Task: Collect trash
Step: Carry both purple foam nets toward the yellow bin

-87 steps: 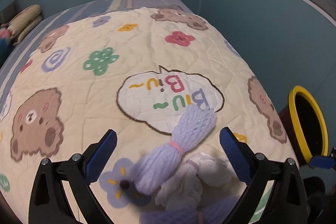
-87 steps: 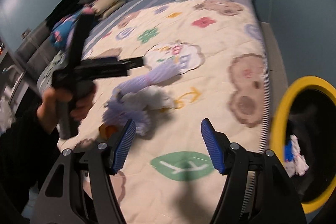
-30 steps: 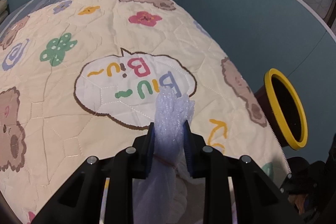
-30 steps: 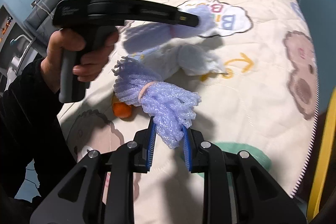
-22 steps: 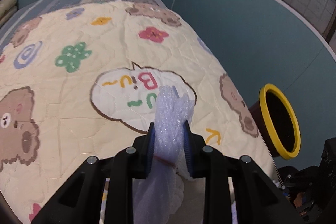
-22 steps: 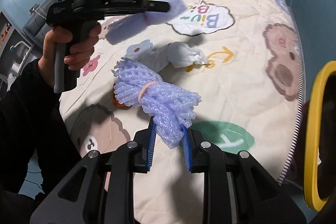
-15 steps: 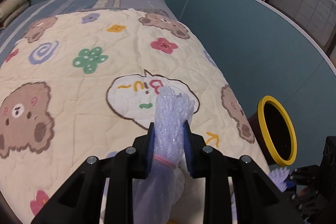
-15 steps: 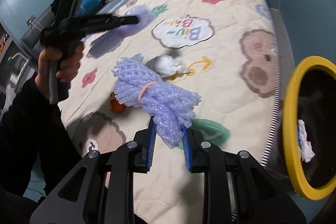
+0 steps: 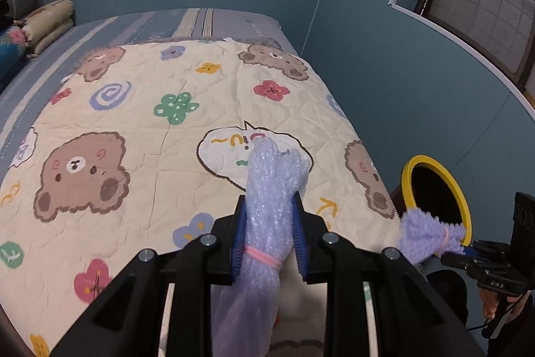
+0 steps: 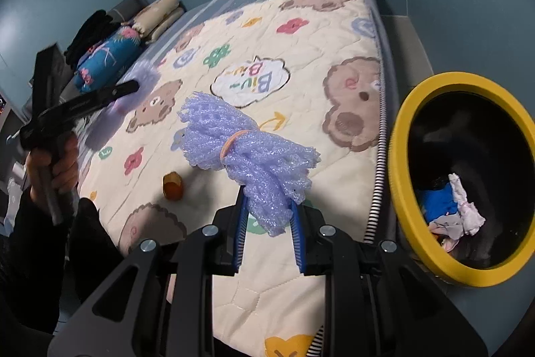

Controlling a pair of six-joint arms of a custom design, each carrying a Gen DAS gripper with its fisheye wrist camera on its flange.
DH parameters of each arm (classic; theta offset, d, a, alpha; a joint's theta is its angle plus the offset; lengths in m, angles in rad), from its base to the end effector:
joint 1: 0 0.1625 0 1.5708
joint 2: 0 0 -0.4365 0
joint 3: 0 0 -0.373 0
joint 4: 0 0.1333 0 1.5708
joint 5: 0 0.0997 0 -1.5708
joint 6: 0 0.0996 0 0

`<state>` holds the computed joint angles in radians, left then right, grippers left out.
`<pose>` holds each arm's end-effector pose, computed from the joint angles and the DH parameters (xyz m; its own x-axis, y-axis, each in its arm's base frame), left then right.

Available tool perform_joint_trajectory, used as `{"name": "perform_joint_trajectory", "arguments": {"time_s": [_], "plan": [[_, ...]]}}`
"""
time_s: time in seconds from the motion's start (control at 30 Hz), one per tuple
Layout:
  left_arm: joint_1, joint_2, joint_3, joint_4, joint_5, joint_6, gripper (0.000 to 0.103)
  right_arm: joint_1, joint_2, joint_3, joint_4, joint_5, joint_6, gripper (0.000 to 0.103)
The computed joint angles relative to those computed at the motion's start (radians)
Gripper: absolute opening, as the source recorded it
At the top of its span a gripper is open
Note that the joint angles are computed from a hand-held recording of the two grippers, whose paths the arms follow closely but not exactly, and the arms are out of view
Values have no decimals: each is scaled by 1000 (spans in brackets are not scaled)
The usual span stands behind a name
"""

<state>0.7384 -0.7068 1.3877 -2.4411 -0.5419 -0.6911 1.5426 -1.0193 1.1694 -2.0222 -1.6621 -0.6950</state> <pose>-0.3922 -0.6526 0.1795 -0.8224 -0.2111 -0.5283 0.2624 0.6833 -0.6814 0.1038 -0.7254 0.4134 -0.7812 -0.5690 0.2569 -0.6163 0.7685 -0.1722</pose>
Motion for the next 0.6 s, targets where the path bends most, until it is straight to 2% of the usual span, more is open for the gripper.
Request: {"name": "perform_joint_trajectory", "arguments": {"time_s": [0.1,0.2,0.3,0.6], "plan": [[-26,7,-13,74,24,-68,24,-6,-6,-8,-10,10,10,23],[-51,21,-21,53,11,-60,24,-13,-14,-13,-31,25,16,23],[-74,47,-43,51,35,-49,24,-23,-15,-30,-43,43,26,23],[-115,175,-207,-29,18,140,24,-54,-1,-115,-65,81,59,23]]}}
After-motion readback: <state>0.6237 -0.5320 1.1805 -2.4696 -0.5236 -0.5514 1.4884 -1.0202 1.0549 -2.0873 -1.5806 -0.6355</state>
